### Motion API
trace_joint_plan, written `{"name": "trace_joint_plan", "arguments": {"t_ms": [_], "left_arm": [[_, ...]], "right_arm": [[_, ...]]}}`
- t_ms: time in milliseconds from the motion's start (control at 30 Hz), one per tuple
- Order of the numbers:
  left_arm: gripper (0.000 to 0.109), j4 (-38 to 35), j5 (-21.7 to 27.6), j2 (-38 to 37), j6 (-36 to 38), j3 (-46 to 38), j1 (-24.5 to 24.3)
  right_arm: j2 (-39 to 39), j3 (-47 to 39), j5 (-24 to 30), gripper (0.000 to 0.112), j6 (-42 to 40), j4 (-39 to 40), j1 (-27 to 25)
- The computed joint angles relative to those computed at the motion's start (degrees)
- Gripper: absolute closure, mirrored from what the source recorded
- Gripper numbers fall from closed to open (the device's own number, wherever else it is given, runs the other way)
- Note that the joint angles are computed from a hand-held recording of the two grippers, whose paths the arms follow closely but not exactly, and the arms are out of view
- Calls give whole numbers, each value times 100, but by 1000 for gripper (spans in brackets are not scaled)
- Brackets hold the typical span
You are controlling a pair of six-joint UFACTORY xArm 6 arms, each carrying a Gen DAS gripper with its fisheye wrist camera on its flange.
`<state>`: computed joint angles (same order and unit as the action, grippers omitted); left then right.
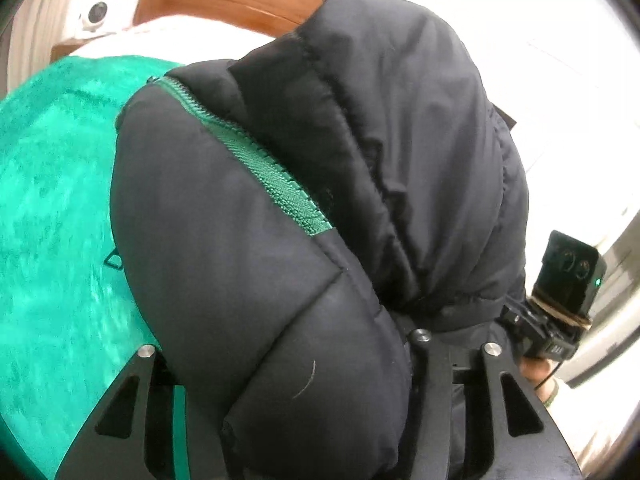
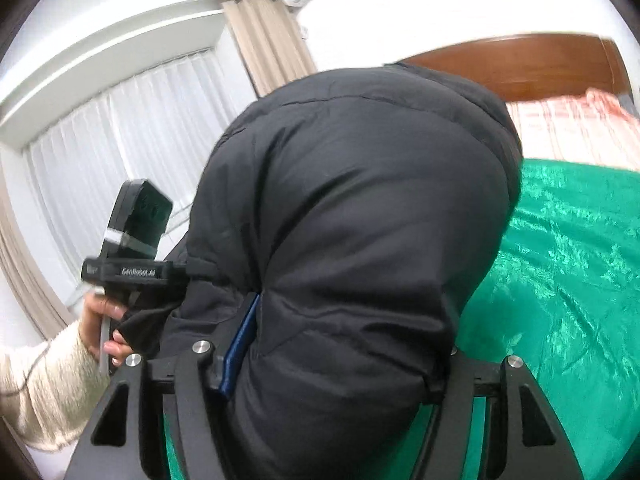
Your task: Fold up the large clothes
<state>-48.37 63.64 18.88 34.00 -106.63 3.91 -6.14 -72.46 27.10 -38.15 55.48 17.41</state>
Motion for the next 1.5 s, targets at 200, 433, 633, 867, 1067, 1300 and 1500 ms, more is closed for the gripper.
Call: {"name": "trace_joint_plan", "arguments": {"t_ms": [200,433,633,867,1067,1300,1500], "left_arm": [[26,1997,-491,847,-1269,-436,-489],[12,1244,-2736,-1156,192,2241,-420],[6,3491,-5901,-3326,-959,4949,-993],[6,5352,-4417,-4693,-3312,5829,-1114],[6,6546,-3966,-5818,-4462,6588,-1365],[6,5971,-3119,-6403,-4375,6679,-1603],[6,6605,-2858,-6651,-4780,6693,-1747]], "right_arm": [[458,-94,-40,16,3089,-3074,-427],[-1277,1750,-890,12,5503,-6225,-255],[-2919,2770,-1400,9,8002,-8895,-385],[-3495,2751,823,9,8429,-8798,618],[-4289,2994,2156,9,9283,-9635,1828],[-4369,2697,3445,10,9523,-9539,2961],[-4160,2347,4160,10,9908,-9643,3515]]}}
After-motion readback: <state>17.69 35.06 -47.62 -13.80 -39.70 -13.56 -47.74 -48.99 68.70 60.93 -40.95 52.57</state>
